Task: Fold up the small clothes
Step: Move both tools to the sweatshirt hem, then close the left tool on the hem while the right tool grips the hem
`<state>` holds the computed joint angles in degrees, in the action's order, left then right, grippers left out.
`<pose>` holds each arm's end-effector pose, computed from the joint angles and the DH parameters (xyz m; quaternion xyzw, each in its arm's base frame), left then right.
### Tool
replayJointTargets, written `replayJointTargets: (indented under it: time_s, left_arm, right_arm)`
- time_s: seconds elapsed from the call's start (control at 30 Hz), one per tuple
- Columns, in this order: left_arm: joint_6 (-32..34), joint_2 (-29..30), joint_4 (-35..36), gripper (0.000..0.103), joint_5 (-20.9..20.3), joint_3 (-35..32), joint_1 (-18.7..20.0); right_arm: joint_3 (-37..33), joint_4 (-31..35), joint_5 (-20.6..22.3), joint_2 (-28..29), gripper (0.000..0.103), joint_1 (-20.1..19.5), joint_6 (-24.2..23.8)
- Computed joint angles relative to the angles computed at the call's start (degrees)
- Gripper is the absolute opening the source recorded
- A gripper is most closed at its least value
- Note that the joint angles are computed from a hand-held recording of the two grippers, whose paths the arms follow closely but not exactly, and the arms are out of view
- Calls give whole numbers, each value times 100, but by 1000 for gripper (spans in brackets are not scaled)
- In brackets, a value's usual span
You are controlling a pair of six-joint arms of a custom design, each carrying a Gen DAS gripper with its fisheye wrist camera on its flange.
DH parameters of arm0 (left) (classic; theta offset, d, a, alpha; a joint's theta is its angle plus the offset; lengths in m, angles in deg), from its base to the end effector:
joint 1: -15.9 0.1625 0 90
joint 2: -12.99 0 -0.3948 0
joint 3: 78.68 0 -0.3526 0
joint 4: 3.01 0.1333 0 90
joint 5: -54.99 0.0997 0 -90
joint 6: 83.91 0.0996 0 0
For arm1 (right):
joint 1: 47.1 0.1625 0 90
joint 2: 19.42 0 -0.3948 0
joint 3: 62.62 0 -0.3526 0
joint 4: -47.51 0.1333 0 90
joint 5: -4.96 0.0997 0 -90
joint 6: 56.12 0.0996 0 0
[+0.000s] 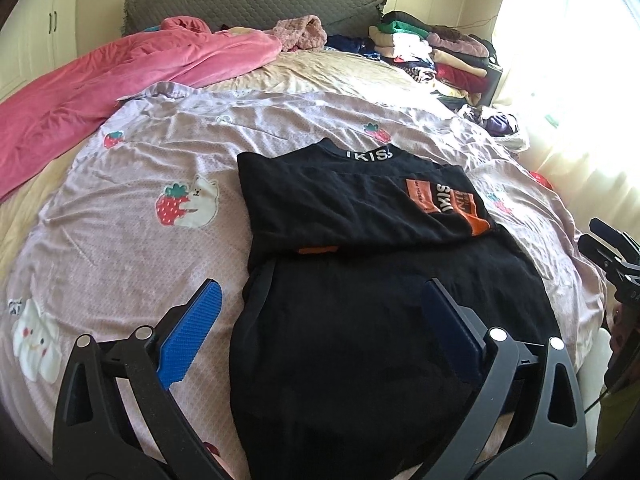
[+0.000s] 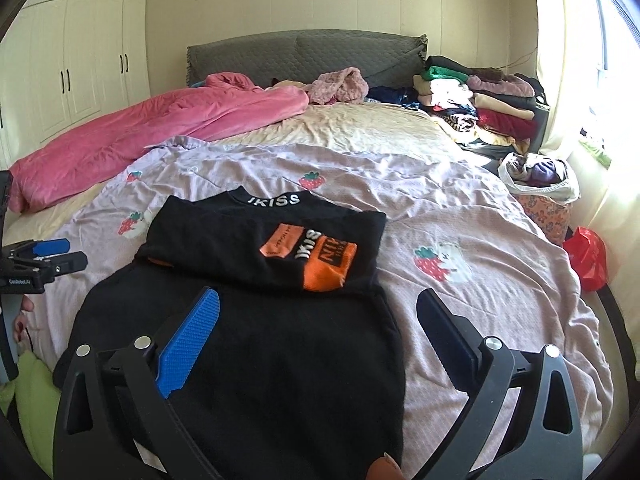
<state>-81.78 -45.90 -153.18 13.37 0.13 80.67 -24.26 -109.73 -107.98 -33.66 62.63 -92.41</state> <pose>-0.0910 -0.6805 0.3943 0.0656 0.8655 -0.3845 0.3141 0.3725 -0.7587 0.1167 0.3635 -0.8390 0.3297 0.2349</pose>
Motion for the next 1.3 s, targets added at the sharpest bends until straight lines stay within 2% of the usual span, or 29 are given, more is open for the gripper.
replayJointTargets:
  time_s: [0.3, 0.73, 1.3]
  left_arm:
    - [-125, -307, -109, 93, 115, 543, -61]
    - [-407, -720, -118, 93, 220, 1295, 6]
    - [-1216, -1153, 544, 93, -85, 1880, 276]
  right_arm:
    - [1284, -639, -185, -607, 99, -69, 42]
    - [1723, -547, -352, -690, 99, -173, 193]
    - [2447, -446, -411, -1052, 99, -322, 280]
